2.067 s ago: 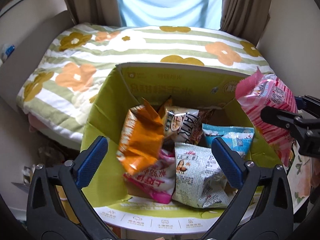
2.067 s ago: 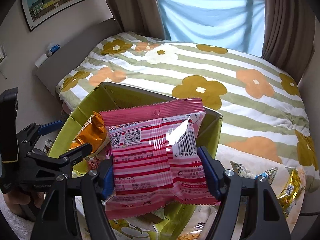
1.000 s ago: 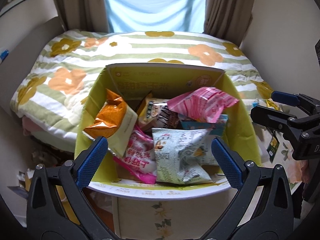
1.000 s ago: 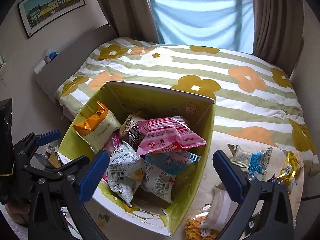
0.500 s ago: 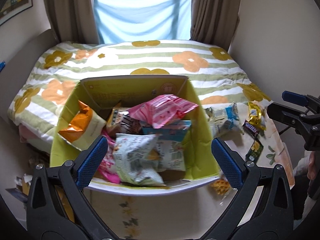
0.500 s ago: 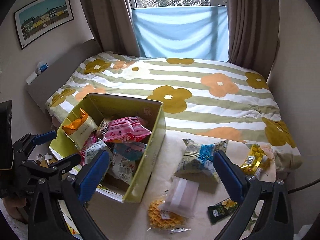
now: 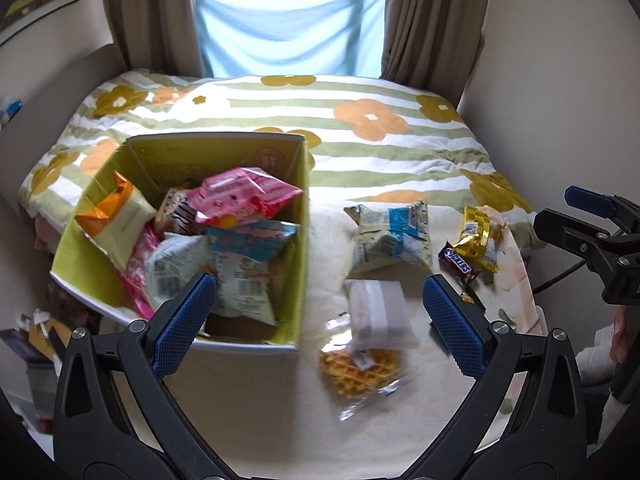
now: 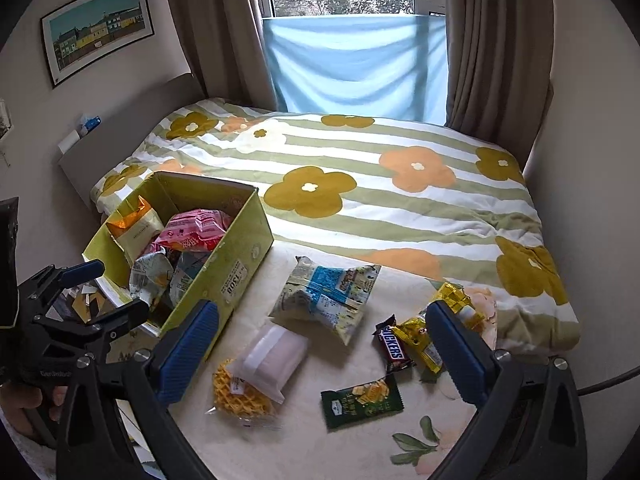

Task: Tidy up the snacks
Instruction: 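Move both grippers back over the remaining snacks on the tray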

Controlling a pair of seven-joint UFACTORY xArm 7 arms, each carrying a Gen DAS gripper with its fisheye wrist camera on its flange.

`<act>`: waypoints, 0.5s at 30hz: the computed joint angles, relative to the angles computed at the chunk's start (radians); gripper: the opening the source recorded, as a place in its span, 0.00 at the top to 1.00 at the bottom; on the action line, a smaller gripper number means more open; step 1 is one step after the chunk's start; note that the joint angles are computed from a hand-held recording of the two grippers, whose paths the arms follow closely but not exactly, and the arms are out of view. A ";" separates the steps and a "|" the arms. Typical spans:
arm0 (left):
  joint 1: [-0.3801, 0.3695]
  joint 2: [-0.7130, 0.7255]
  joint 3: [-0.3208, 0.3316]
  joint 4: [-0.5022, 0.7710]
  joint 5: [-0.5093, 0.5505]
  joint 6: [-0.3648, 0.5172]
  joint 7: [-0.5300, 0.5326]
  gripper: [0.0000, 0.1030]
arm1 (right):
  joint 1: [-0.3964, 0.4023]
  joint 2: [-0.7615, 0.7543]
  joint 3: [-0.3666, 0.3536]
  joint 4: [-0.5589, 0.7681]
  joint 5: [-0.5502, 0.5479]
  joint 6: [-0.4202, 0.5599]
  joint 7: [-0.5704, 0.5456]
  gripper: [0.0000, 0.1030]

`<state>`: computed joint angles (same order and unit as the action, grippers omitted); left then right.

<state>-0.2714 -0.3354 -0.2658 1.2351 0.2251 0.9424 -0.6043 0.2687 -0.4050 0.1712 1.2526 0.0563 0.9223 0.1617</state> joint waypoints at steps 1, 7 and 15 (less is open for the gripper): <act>-0.002 0.008 -0.013 0.005 0.005 0.005 -0.016 0.00 | 0.004 -0.010 -0.018 -0.017 0.014 -0.001 -0.023 0.00; -0.048 0.102 -0.065 0.050 0.069 0.020 -0.105 0.00 | -0.014 -0.060 -0.079 -0.123 0.074 -0.012 -0.094 0.00; -0.133 0.224 -0.037 0.037 0.090 -0.052 -0.124 0.00 | -0.057 -0.081 -0.098 -0.254 0.091 -0.041 -0.108 0.00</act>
<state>-0.4042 -0.1112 -0.3031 1.2725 0.3151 0.8903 -0.7287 0.2119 -0.4861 0.0733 0.9989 0.1473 0.8814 0.0541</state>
